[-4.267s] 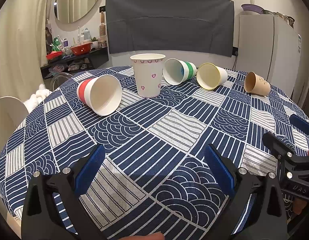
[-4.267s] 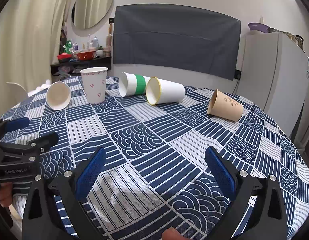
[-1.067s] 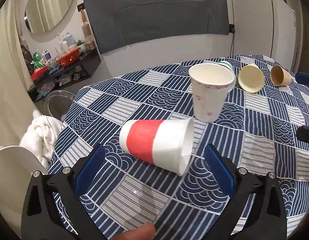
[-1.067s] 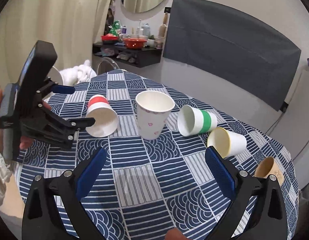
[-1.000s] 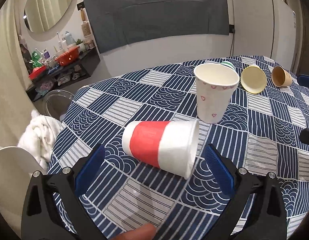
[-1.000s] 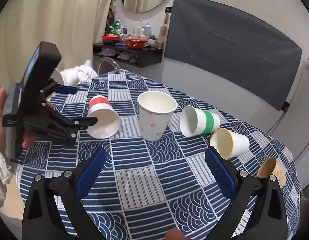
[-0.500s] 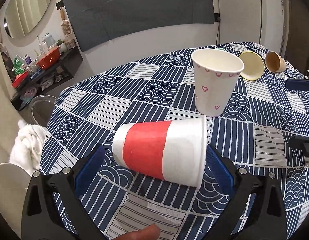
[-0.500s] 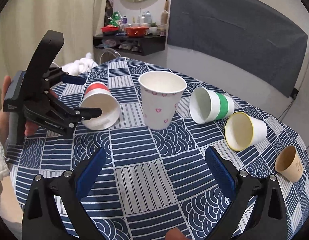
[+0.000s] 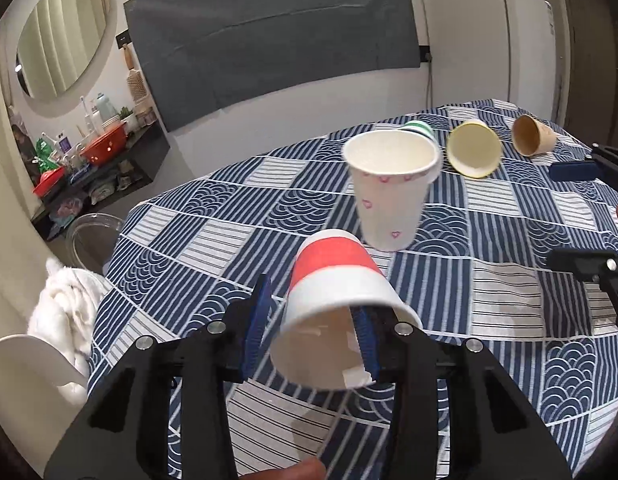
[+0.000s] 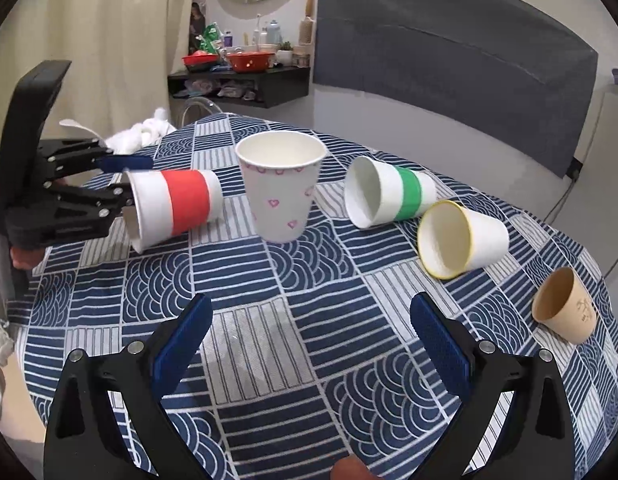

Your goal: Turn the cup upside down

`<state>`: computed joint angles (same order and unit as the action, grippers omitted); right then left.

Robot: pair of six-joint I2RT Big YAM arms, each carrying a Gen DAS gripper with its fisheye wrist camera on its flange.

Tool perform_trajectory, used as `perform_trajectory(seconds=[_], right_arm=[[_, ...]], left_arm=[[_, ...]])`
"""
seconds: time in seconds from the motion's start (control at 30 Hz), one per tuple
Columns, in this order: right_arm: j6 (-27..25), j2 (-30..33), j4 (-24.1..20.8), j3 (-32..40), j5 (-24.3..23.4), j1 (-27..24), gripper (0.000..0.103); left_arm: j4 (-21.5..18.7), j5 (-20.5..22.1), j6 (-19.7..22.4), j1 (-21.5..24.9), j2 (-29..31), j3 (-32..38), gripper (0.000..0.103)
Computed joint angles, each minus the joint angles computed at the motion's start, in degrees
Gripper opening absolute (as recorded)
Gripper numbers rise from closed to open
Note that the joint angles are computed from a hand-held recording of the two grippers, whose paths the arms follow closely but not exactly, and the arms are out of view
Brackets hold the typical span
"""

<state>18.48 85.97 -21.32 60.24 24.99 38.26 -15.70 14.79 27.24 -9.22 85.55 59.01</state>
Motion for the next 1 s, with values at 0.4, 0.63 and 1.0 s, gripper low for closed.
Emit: perform_trajectory(seconds=[0.4, 0.63, 1.0], right_arm=[[0.3, -4.1, -0.1, -4.1, 0.9, 0.6, 0.095], [0.5, -3.8, 0.3, -4.3, 0.4, 0.6, 0.095], [2.2, -7.5, 0.5, -6.9, 2.1, 0.7, 0.095]], left_arm=[[3.5, -3.0, -2.9, -1.8, 0.1, -2.2, 0.008], [8.2, -1.9, -4.5, -1.0, -3.0, -5.9, 0.004], [12.0, 2.0, -5.4, -0.8, -9.9, -11.5, 0.004]])
